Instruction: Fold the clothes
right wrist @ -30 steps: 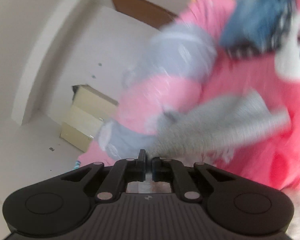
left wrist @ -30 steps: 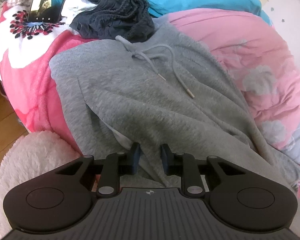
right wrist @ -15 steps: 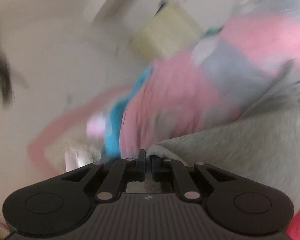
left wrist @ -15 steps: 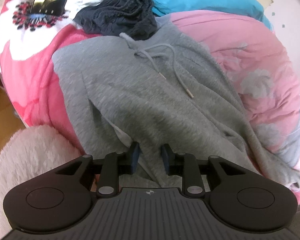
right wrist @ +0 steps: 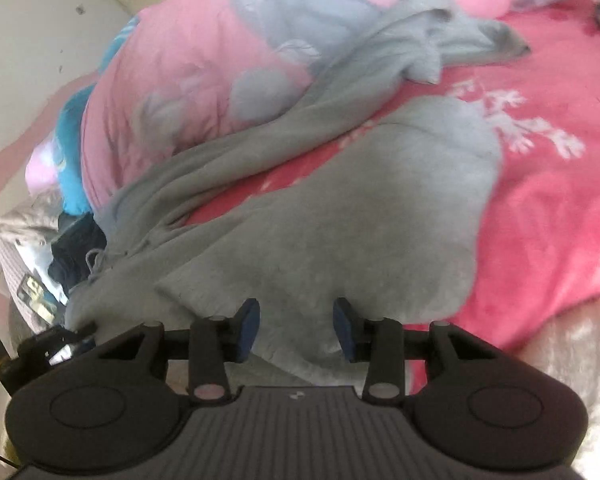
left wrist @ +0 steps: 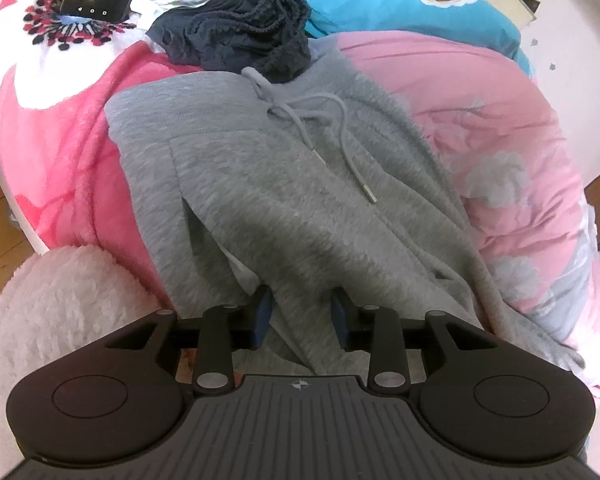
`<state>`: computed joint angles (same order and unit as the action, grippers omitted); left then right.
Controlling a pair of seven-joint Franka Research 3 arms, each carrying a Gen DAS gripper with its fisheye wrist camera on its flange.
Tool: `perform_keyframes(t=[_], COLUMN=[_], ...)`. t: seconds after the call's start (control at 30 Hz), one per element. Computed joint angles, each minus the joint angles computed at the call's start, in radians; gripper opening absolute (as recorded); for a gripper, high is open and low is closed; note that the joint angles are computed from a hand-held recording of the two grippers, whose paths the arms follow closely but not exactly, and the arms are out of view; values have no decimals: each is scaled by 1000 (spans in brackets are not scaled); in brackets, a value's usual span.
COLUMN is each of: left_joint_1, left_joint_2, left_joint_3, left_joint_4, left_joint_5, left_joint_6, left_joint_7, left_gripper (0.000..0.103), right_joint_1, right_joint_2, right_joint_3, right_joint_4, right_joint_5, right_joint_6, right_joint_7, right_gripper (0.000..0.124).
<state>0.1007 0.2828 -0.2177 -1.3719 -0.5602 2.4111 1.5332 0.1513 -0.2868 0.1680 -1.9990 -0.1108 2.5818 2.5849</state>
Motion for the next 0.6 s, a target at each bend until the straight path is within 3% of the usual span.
perform_keyframes(t=[0.27, 0.37, 0.4, 0.47, 0.6], left_joint_1=[-3, -11, -13, -15, -16], left_joint_2=[-30, -17, -12, -7, -8], left_joint_3=[15, 18, 18, 16, 14], left_joint_4=[-40, -26, -20, -13, -12], left_joint_5=[20, 50, 57, 66, 84], left_joint_6=[56, 52, 48, 41, 36], left_joint_7=[-28, -52, -63, -80, -90], left_gripper=[36, 37, 37, 38, 39], right_joint_1=[-13, 1, 21, 70, 19], right_joint_2=[-35, -111, -132, -146, -128], right_joint_3=[7, -1, -12, -32, 38], right_joint_4=[-117, -226, -264, -323, -379], right_joint_5=[48, 109, 151, 253, 343], right_joint_6=[146, 270, 320, 395, 428], right_joint_7=[119, 114, 93, 72, 151], right_gripper=[43, 46, 48, 67, 67])
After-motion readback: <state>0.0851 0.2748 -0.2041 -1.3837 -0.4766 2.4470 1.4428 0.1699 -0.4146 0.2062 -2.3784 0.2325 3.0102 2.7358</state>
